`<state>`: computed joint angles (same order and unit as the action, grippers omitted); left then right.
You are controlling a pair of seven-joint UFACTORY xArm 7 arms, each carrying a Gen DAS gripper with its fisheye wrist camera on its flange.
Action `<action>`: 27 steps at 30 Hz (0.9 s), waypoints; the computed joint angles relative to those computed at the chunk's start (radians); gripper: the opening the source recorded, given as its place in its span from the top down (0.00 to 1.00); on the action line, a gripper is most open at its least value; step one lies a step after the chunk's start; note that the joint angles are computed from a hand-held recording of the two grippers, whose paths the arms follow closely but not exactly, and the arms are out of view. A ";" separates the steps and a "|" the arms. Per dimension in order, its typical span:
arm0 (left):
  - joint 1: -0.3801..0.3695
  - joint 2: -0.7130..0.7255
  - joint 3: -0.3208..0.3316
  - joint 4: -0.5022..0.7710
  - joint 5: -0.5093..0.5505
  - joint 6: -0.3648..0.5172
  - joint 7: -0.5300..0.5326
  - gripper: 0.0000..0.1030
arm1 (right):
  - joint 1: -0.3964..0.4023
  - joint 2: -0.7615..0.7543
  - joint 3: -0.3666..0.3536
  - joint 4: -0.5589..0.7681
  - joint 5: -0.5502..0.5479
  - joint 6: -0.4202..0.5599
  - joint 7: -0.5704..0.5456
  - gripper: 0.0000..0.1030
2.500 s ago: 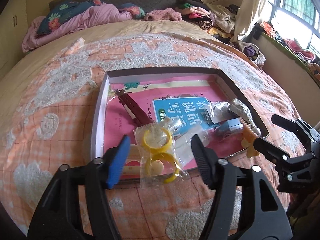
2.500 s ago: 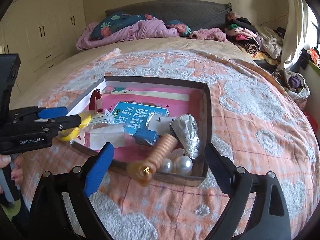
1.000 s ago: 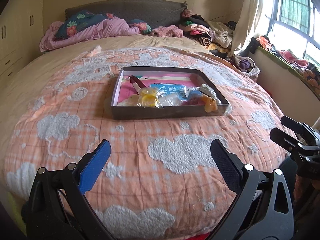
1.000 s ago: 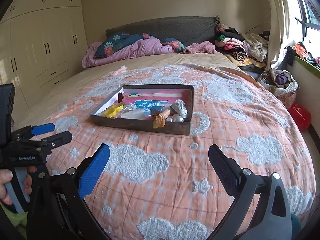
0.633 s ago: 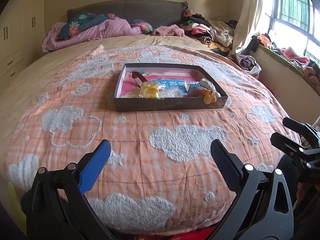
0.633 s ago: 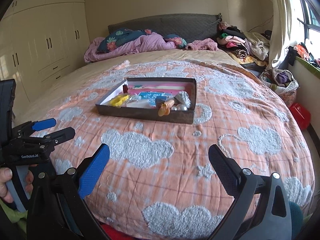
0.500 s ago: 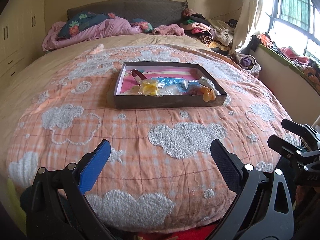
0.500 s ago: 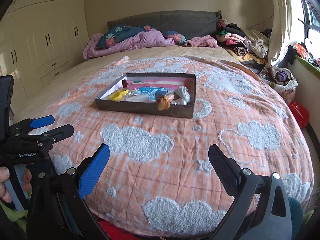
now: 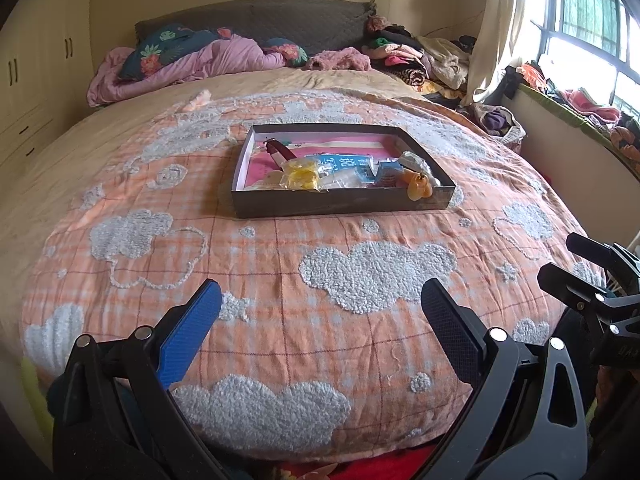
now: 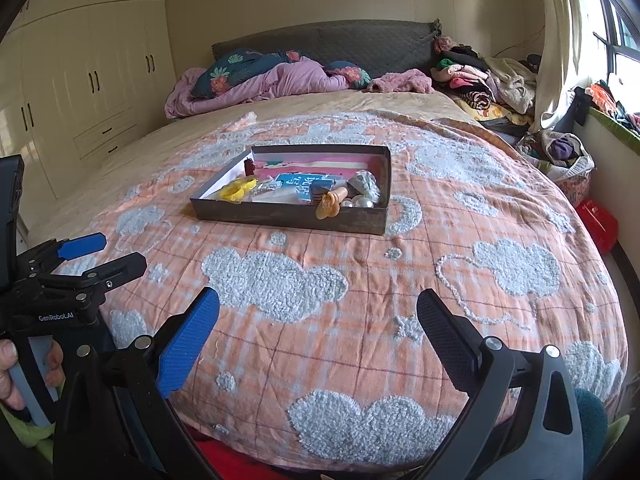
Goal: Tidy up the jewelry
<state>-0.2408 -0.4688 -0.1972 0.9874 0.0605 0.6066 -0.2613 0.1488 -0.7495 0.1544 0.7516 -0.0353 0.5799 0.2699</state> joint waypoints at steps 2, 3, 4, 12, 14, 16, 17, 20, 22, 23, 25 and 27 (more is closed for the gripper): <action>-0.001 -0.001 0.001 0.000 0.000 0.002 0.001 0.09 | 0.001 -0.001 -0.001 -0.001 0.000 -0.002 0.001 0.04; -0.001 -0.002 0.001 -0.001 0.000 0.002 0.002 0.09 | 0.001 0.000 0.000 -0.001 -0.001 -0.001 0.000 0.04; -0.002 -0.002 0.001 -0.001 0.000 0.001 0.003 0.09 | 0.000 -0.001 0.000 -0.002 -0.002 -0.002 0.001 0.04; 0.001 -0.005 0.002 -0.001 -0.001 0.002 0.001 0.09 | 0.002 0.000 -0.001 -0.001 -0.001 -0.002 0.001 0.04; 0.002 -0.007 0.002 -0.001 0.000 0.001 0.001 0.09 | 0.003 0.000 -0.002 0.000 -0.001 0.000 0.000 0.04; 0.003 -0.008 0.002 0.001 0.001 0.003 0.000 0.09 | 0.004 0.001 -0.003 0.001 0.000 0.001 -0.002 0.04; 0.002 -0.008 0.003 0.001 0.000 0.003 0.002 0.09 | 0.004 0.001 -0.003 0.002 0.000 0.001 -0.002 0.04; 0.004 -0.008 0.001 0.002 0.003 0.008 -0.001 0.09 | 0.003 0.001 -0.002 0.001 0.001 0.000 -0.001 0.04; 0.005 -0.007 -0.001 0.005 0.004 0.014 -0.003 0.09 | 0.002 0.004 -0.002 0.007 0.001 0.005 0.001 0.04; 0.007 -0.007 -0.002 0.007 0.006 0.018 -0.005 0.09 | 0.002 0.006 -0.001 0.012 0.000 0.007 0.002 0.04; 0.008 -0.007 -0.003 0.008 0.009 0.022 -0.007 0.09 | 0.002 0.007 -0.001 0.013 -0.001 0.008 0.001 0.04; 0.009 -0.007 -0.005 0.009 0.012 0.023 -0.010 0.09 | 0.003 0.006 -0.001 0.012 0.000 0.008 0.001 0.04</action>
<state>-0.2316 -0.4755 -0.2024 0.9965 0.0728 0.6300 -0.2715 0.1514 -0.7432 0.1531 0.7632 -0.0356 0.5876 0.2708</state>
